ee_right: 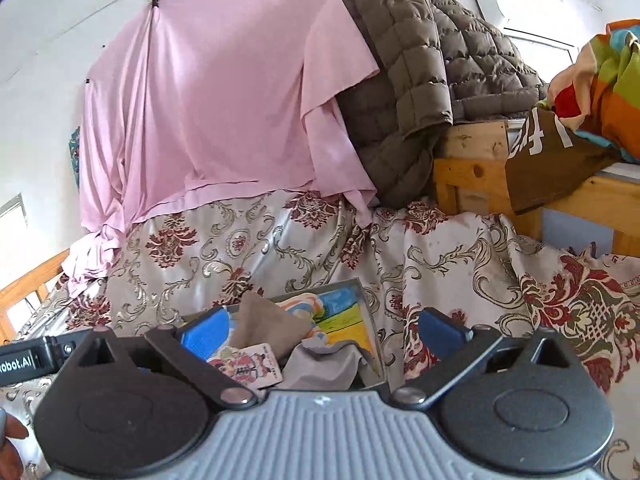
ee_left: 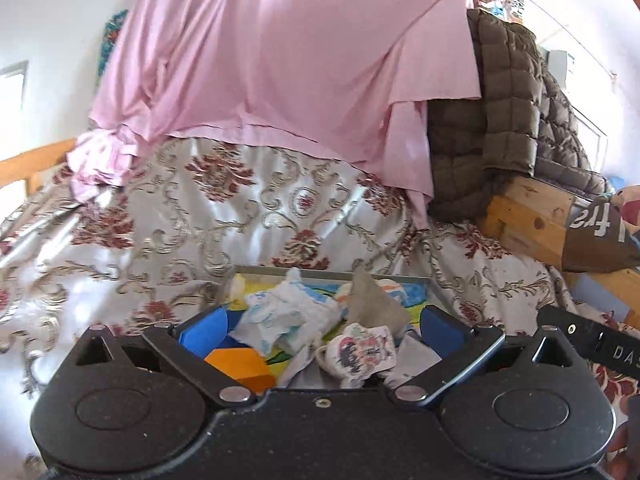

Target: Organize soft objects

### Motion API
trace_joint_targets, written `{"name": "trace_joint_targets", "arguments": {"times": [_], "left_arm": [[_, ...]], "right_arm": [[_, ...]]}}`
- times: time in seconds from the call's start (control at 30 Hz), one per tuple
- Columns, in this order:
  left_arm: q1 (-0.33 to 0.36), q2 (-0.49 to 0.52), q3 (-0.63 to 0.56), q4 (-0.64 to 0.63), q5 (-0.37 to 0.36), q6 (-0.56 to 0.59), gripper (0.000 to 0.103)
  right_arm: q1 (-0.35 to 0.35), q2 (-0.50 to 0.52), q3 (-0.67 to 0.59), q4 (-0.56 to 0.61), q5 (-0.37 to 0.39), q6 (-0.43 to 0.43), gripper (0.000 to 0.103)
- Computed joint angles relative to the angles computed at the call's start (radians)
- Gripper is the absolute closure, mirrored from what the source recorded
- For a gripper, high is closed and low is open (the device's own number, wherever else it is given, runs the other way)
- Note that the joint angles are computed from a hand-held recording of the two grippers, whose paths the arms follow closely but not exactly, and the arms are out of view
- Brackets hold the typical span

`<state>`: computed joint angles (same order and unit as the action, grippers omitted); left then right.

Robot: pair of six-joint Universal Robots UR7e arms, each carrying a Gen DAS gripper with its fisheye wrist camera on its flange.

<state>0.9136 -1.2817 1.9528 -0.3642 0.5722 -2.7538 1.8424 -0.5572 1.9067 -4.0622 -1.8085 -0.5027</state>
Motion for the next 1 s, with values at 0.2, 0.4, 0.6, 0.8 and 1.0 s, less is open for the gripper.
{"name": "trace_joint_targets", "arguments": {"times": [0.2, 0.4, 0.6, 0.8, 1.0], "left_arm": [[-0.062, -0.072, 0.125, -0.123, -0.095, 0.046, 0.001], [-0.11, -0.123, 0.229, -0.198, -0.182, 0.002, 0.001], [-0.159, -0.125, 0.274, -0.143, -0.298, -0.146, 0.001], [-0.221, -0.137, 0.352, -0.186, -0.376, -0.165, 0.001], [-0.273, -0.14, 0.411, -0.198, -0.44, -0.161, 0.001]], "right_arm": [[0.008, 0.004, 0.091, -0.103, -0.002, 0.014, 0.0], [0.009, 0.02, 0.173, -0.203, -0.006, 0.008, 0.0], [0.013, 0.042, 0.235, -0.261, -0.034, 0.024, 0.0], [0.029, 0.07, 0.26, -0.304, -0.075, 0.04, 0.0], [0.051, 0.095, 0.276, -0.327, -0.136, 0.049, 0.0]]}}
